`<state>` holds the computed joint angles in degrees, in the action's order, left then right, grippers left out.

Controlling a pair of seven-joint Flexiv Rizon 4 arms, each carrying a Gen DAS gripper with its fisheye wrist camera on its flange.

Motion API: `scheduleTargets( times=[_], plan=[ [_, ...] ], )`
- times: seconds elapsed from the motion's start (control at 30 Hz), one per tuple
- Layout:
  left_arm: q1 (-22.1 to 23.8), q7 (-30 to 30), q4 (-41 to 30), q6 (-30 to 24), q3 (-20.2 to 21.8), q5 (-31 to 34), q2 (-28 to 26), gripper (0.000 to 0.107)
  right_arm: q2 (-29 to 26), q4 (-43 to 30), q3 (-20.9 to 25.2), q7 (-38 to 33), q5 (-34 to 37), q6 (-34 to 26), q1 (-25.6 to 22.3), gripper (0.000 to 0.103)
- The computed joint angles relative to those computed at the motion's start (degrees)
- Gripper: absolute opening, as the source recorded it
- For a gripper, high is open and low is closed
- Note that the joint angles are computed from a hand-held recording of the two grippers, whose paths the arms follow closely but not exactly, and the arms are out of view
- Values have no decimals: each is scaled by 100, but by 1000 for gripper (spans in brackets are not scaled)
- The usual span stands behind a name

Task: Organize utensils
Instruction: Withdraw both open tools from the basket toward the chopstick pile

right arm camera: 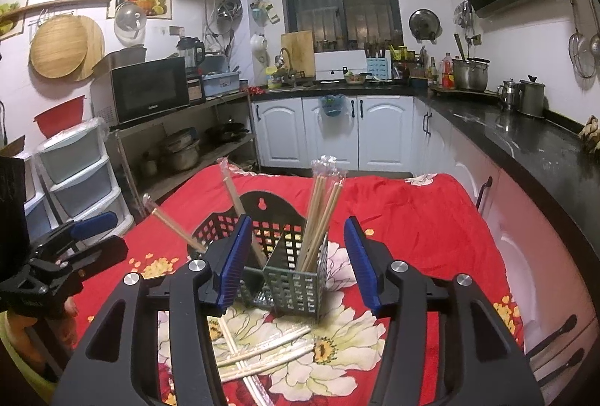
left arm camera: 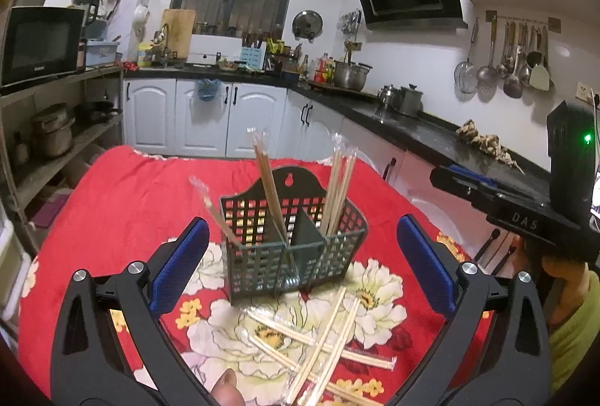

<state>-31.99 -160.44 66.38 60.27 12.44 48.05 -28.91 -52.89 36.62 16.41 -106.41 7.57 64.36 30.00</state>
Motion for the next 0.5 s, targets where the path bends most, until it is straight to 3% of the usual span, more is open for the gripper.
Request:
scheduleTargets(
  times=[0.13,0.5],
  plan=[
    [-2,-98,170,-9,-18,-38,61,92,134,306,51,-53,55,92,-63,55],
    [70,-358,675,-108,-150,-86,261,92,257,738,78,19,3,50,-138,56]
  ],
)
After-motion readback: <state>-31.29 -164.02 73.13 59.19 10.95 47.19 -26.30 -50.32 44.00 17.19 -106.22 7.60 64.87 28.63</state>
